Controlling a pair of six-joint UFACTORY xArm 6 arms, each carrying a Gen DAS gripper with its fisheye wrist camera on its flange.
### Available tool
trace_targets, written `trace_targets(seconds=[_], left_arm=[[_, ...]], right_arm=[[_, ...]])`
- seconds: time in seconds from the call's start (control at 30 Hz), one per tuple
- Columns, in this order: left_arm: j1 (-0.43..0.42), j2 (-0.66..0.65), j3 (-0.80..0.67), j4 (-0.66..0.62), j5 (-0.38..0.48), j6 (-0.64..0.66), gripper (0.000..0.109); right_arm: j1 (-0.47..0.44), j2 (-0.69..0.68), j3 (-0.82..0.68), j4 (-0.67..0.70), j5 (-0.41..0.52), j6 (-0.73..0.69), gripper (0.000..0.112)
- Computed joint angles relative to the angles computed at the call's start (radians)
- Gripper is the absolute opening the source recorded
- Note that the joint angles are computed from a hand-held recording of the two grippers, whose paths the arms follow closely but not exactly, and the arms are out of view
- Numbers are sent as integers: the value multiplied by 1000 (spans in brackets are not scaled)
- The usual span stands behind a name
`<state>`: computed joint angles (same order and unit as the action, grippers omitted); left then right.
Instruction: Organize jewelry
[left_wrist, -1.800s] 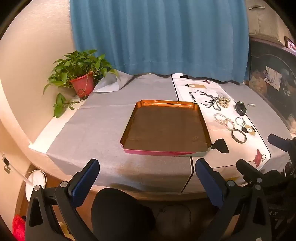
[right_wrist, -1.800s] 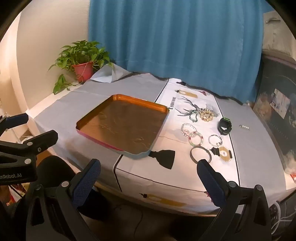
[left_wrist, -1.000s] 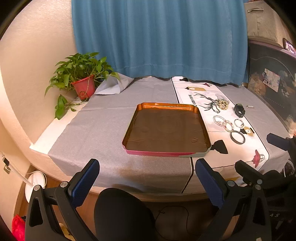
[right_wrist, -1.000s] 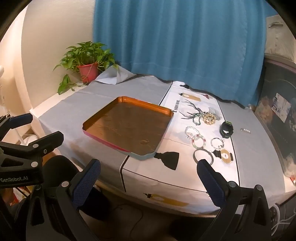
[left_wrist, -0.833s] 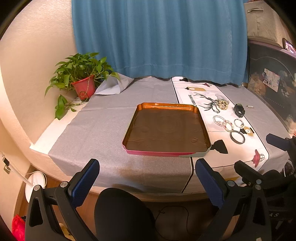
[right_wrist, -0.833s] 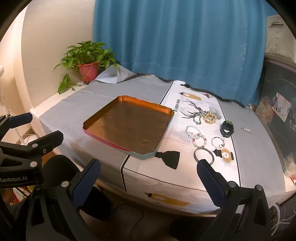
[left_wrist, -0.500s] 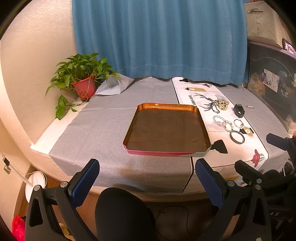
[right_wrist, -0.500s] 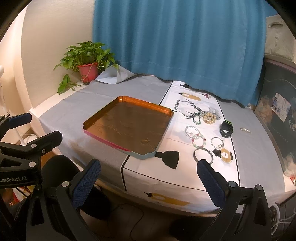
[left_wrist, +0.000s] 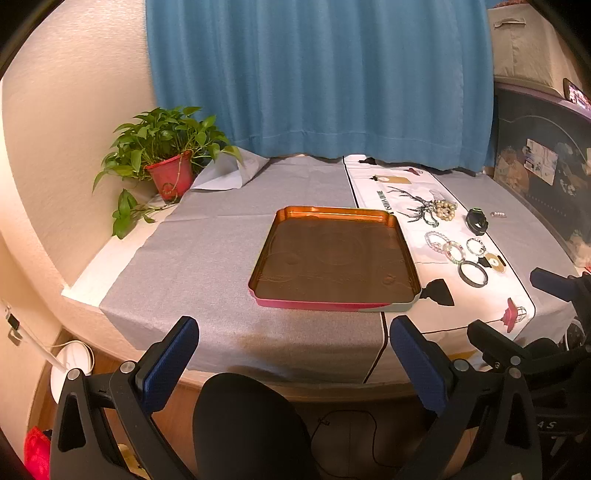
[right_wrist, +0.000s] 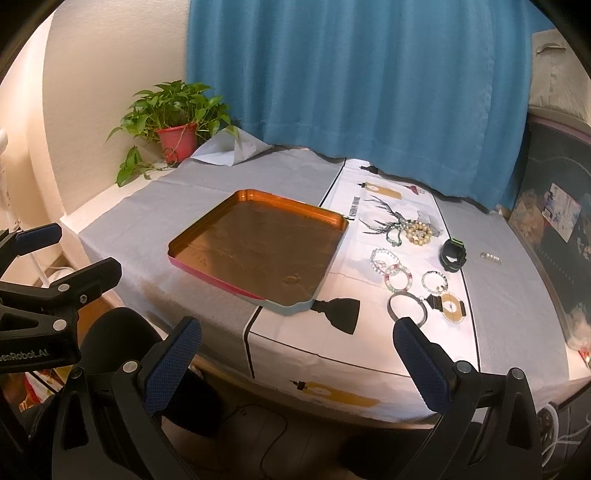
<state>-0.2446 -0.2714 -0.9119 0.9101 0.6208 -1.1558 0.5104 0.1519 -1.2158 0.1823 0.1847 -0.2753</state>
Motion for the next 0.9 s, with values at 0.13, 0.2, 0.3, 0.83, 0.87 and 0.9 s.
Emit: trace_targets(seconds=[0.13, 0.2, 0.3, 0.83, 0.87, 0.9], left_arm=[[0, -2, 1, 1, 0, -2, 103], [-1, -1, 1, 1, 1, -3, 103], [-1, -4, 3, 1, 2, -3, 103], [-1, -3, 4, 6, 0, -7, 103], [-1, -6, 6, 4, 1, -5, 103], [-1, -7, 6, 4, 1, -4, 103]], right_arm=[[0, -2, 2, -3, 0, 2, 103], [0, -2, 1, -3, 0, 3, 103], [0, -3, 3, -4, 0, 5, 103], [2, -11, 13, -2, 0, 5, 103], [1, -11, 13, -2, 3, 5, 103], [1, -13, 15, -3, 3, 5, 103]])
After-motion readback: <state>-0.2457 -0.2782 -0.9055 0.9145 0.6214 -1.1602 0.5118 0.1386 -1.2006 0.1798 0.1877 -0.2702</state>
